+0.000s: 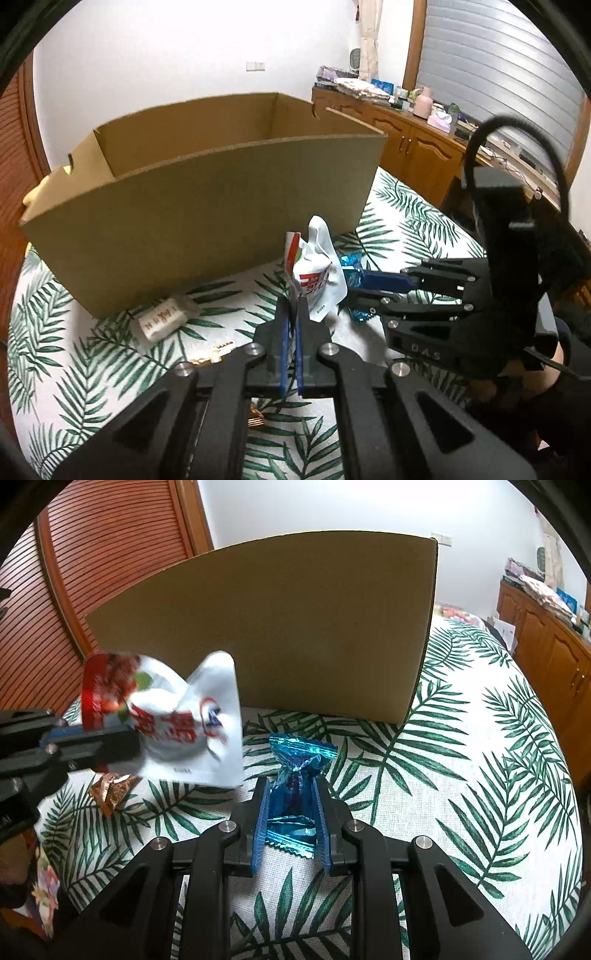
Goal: Organize snacks
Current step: 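Lift the red-white pouch with left gripper while right lifts the blue candy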
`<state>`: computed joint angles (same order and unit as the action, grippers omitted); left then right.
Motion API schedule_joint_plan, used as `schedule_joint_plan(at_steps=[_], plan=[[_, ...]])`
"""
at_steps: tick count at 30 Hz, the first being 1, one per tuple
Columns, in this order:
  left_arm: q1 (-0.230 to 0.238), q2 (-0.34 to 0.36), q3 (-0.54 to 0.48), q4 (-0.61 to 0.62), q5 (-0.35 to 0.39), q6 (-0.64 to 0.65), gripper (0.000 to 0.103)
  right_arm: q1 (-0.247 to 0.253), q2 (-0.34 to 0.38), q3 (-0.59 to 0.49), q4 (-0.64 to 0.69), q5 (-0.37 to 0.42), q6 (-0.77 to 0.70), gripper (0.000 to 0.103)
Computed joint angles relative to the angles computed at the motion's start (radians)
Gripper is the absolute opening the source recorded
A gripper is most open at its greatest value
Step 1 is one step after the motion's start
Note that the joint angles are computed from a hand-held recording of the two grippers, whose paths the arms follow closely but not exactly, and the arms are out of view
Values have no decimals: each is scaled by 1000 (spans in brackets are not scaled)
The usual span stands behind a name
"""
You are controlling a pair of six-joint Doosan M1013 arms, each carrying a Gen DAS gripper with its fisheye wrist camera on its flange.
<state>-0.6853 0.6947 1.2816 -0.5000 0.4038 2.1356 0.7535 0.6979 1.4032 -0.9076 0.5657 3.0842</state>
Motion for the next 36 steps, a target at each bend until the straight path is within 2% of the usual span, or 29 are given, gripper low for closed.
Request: schedule_joint_plan(at_steps=[7,19,28,36], plan=[[7,-28,33,-46,-46,41,0,1,-7,15,-43,-15,39,21],[20,-57,68,-161,-105,139,0,24,-24,54,-239,18,220,21],[34,-86,99,-332,-143,286,0,38,-51,73,-274,50,250,21],[44,-93,87,-386,-159,333,0,53,-87,64,-352,80,272,21]])
